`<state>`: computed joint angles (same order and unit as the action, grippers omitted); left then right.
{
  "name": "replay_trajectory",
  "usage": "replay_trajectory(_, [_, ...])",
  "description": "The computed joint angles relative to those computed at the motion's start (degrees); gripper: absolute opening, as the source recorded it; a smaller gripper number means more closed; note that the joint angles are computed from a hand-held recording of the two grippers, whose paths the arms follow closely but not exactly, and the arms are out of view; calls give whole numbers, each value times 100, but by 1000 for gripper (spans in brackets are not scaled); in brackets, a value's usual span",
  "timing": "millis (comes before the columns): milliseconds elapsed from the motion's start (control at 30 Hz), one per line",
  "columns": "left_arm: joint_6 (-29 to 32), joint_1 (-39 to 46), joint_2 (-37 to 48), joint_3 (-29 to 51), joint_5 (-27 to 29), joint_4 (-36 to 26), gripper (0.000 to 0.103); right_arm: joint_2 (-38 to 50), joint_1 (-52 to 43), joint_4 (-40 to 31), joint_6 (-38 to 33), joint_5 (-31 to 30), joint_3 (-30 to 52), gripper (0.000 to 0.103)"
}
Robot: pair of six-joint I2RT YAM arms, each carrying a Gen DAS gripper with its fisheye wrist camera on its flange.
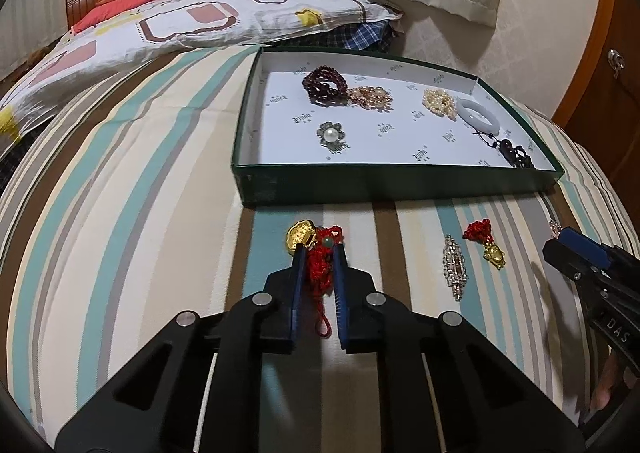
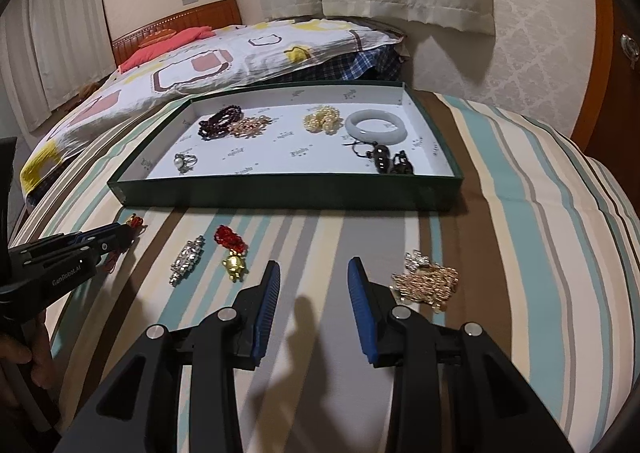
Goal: Organize jewelry
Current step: 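Close right tool on the red-and-gold charm while left tool holds the pendant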
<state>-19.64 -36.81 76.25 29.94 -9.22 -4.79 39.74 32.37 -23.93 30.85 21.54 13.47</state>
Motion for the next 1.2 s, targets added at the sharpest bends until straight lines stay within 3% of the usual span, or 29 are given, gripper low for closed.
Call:
replay_trajectory(800, [191, 756, -516, -259, 130, -128, 13, 2141, 141, 1523, -232, -453, 533, 36])
replay_trajectory(1200, [217, 955, -598, -302, 188, -167, 12, 2718, 86, 1651, -297, -619, 807, 36])
